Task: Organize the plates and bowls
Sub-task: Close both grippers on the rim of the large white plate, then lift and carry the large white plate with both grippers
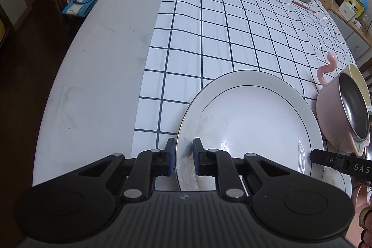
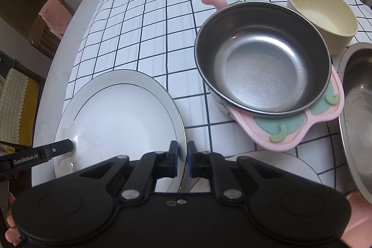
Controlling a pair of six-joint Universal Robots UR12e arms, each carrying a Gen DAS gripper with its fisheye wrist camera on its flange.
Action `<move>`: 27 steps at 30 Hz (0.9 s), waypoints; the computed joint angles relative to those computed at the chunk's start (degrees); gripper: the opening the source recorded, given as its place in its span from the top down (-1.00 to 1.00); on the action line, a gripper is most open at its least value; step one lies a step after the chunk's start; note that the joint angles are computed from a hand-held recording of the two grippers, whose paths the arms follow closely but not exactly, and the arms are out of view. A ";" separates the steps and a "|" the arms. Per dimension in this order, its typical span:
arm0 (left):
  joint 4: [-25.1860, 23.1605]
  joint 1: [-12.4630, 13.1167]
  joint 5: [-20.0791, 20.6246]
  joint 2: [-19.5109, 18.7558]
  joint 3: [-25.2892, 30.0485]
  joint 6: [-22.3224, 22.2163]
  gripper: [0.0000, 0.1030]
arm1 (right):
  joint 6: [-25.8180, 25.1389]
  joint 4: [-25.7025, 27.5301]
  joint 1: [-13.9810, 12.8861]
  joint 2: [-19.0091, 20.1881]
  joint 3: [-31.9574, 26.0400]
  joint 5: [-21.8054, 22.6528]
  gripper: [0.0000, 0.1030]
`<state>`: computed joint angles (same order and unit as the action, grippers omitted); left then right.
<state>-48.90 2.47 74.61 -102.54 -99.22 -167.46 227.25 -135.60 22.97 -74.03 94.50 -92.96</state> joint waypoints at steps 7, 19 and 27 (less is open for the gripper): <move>1.47 0.25 -0.07 0.44 -0.71 -0.95 0.75 | -0.58 0.10 0.35 0.04 -0.24 -0.91 0.84; 1.97 1.30 -1.25 1.79 -2.00 0.33 0.74 | -1.37 -2.19 1.07 -1.54 1.16 -1.25 0.88; -1.64 2.43 -4.63 0.58 -0.93 -2.41 0.74 | -0.56 -2.58 0.92 -1.71 1.78 -0.54 0.88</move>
<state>-50.55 4.89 69.97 -101.96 -100.15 -169.87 226.69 -138.19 23.88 -75.74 96.27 -93.50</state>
